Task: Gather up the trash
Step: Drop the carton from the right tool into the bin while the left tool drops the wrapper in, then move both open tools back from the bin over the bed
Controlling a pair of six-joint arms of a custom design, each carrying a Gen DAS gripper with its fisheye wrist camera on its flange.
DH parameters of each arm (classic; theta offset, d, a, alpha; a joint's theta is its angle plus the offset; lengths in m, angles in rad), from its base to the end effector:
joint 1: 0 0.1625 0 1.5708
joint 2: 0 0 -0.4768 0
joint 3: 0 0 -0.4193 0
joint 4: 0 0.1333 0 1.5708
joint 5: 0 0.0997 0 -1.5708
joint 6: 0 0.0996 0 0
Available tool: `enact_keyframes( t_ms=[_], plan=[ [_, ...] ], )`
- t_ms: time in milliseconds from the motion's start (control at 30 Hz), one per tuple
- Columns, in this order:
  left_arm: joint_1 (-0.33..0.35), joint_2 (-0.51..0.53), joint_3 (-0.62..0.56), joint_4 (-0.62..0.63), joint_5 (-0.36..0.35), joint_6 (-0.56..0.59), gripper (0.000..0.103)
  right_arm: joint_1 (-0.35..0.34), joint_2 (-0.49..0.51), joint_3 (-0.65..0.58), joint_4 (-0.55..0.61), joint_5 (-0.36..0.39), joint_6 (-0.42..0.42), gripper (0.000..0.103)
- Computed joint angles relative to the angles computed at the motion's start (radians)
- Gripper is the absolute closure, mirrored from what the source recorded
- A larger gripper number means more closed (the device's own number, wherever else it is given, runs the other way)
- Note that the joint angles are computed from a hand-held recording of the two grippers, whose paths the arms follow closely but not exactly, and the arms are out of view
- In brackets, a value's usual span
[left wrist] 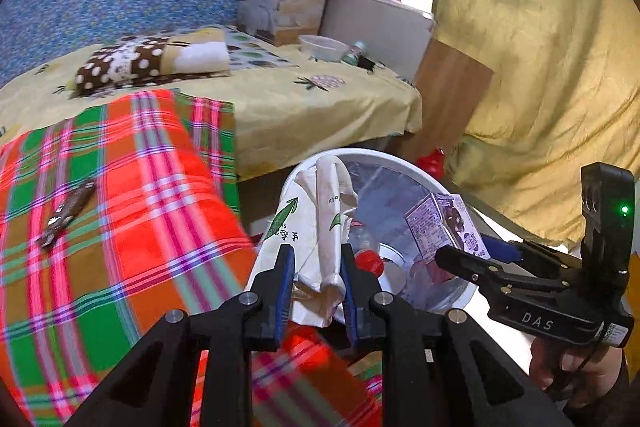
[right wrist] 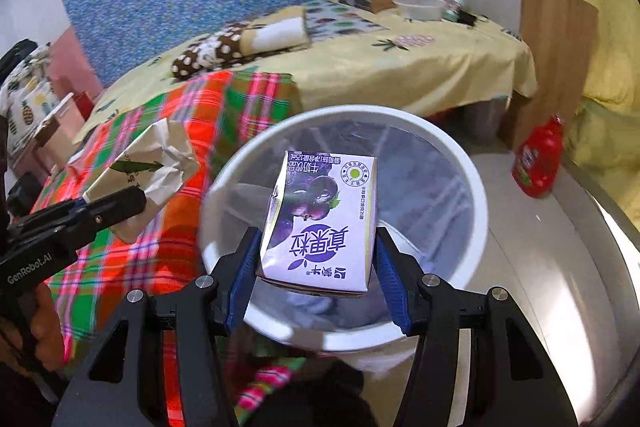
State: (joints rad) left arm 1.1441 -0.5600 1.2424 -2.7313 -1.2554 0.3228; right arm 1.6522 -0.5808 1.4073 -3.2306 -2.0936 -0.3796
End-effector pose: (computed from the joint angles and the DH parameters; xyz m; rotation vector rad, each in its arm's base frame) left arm -0.2071 -0.8522 0.1131 0.9146 2.6187 -0.6975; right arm 0.1494 -0.8041 0.1315 0.2665 -2.3560 0.9369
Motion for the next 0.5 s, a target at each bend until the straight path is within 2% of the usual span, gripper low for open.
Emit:
enact_keyframes(
  t_ms=[233, 400, 433, 467, 500],
  plan=[
    [-0.001, 0.077, -0.105, 0.085, -0.018, -0.001, 0.081, -0.016, 0.003, -0.022, 0.059, -0.036, 0.029, 0.045],
    [0.002, 0.109, -0.157, 0.133, -0.041, -0.010, 0.079, -0.024, -0.002, -0.019, 0.056, -0.027, 0.028, 0.044],
    [0.004, 0.112, -0.163, 0.139, -0.049, -0.014, 0.072, -0.024, -0.004, -0.017, 0.050, -0.023, 0.028, 0.042],
    [0.005, 0.112, -0.165, 0.141, -0.058, -0.017, 0.061, -0.023, -0.005, -0.015, 0.046, -0.019, 0.027, 0.041],
    [0.005, 0.112, -0.167, 0.141, -0.064, -0.021, 0.054, -0.024, -0.005, -0.016, 0.044, -0.016, 0.025, 0.041]
  ],
)
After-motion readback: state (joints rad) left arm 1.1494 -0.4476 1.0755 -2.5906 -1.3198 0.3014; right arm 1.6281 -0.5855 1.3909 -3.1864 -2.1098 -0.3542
